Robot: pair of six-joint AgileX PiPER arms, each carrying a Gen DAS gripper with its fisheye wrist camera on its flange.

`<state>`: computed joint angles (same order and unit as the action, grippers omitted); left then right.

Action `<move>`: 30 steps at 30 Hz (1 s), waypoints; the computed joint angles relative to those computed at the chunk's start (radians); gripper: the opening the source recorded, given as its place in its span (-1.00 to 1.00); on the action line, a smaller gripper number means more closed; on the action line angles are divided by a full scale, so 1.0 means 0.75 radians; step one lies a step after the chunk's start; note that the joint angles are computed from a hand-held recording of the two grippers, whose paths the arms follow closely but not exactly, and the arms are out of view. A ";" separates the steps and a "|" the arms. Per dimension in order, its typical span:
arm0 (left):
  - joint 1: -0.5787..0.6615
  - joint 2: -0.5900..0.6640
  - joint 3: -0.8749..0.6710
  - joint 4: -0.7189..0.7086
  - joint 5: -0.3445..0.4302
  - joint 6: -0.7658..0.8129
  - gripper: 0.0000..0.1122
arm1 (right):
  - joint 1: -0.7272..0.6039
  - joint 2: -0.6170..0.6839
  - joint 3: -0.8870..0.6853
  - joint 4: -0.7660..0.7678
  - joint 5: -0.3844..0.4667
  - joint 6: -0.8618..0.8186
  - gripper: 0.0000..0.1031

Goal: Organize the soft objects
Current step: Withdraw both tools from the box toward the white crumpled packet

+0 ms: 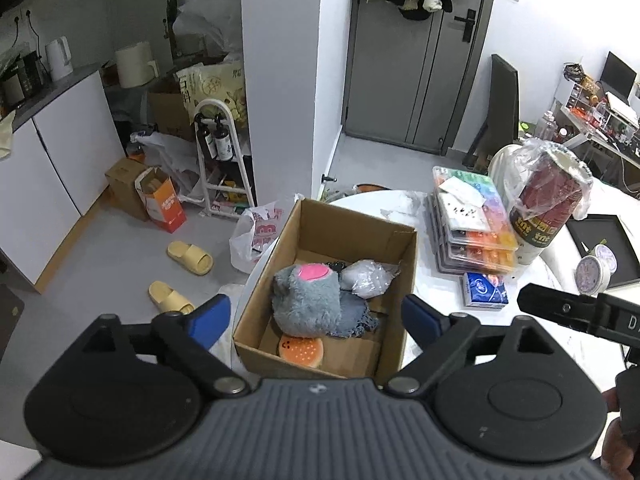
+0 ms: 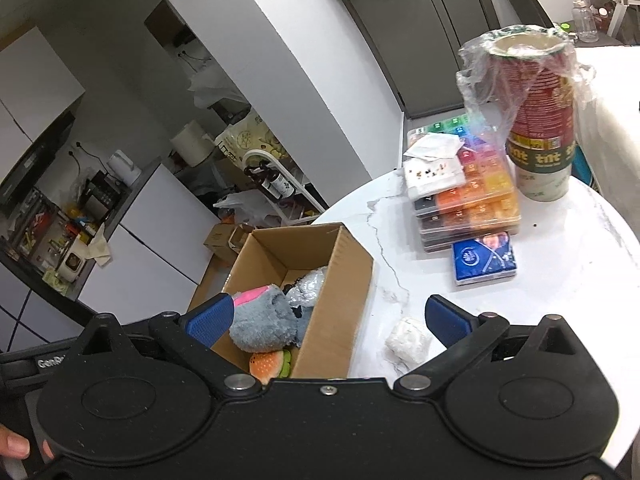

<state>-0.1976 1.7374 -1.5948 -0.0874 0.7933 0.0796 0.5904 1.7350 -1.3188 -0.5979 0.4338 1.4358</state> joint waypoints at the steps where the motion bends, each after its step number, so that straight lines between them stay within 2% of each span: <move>1: -0.005 -0.007 0.005 0.006 -0.004 -0.003 0.67 | 0.002 -0.013 0.014 -0.008 0.000 0.002 1.00; 14: -0.110 -0.126 0.069 0.064 0.033 -0.055 0.82 | -0.020 -0.225 0.212 -0.027 -0.002 -0.045 1.00; 30: -0.247 -0.209 0.189 0.191 -0.022 -0.259 0.83 | -0.105 -0.390 0.420 -0.019 -0.056 -0.113 1.00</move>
<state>-0.3832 1.5806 -1.4533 0.0556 0.7767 -0.1147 0.5119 1.4421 -1.0037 -0.6119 0.3919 1.3507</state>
